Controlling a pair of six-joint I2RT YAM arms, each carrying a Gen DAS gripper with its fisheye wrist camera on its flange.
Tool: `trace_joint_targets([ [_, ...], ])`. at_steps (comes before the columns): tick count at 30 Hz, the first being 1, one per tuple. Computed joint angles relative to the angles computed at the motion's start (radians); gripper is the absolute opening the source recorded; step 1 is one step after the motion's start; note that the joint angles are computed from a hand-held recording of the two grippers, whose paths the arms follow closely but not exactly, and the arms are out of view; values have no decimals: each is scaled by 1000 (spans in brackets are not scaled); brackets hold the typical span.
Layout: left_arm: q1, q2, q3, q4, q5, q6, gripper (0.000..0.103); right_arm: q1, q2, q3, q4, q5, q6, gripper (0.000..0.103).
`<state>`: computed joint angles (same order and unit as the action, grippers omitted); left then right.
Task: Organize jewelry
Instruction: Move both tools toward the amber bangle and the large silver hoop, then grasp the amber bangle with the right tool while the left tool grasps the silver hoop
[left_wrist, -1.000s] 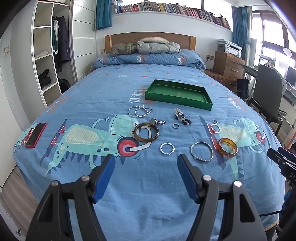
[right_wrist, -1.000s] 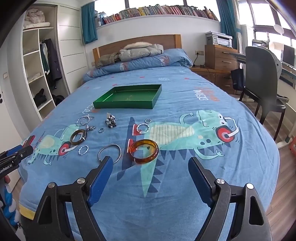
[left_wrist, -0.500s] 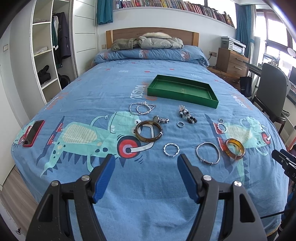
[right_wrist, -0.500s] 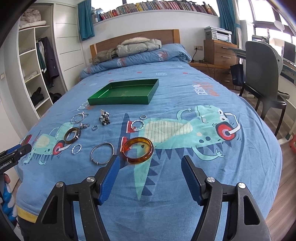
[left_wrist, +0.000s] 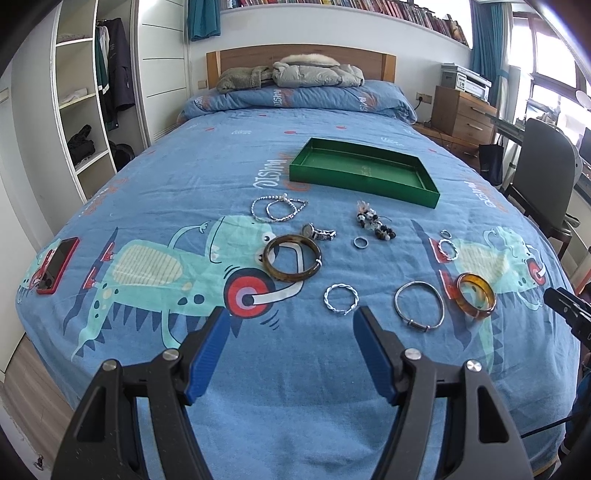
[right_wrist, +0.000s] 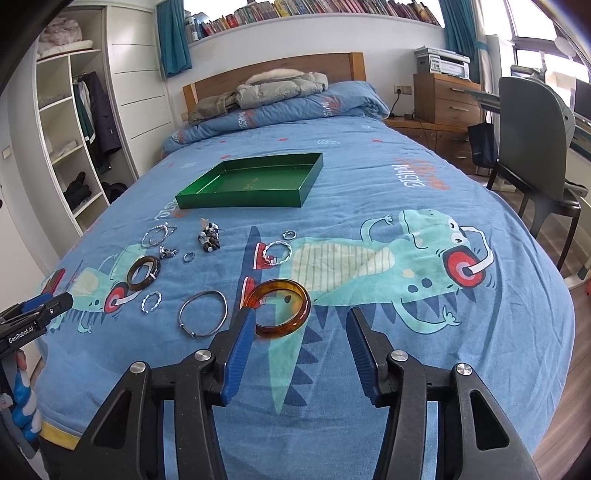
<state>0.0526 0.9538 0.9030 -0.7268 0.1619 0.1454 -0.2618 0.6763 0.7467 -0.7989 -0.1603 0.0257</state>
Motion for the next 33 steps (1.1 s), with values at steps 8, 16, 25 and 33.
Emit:
trace_joint_targets([
  [8, -125, 57, -11, 1, -9, -49, 67, -46, 87, -16, 61, -65, -38, 41],
  [16, -290, 218, 12, 56, 4, -158, 56, -90, 273, 8, 135, -159, -121, 30],
  [25, -379, 452, 80, 140, -56, -199, 45, -53, 503, 54, 230, -174, -166, 30],
  [33, -440, 565, 115, 190, -130, -179, 40, -31, 663, 91, 271, -156, -193, 30],
])
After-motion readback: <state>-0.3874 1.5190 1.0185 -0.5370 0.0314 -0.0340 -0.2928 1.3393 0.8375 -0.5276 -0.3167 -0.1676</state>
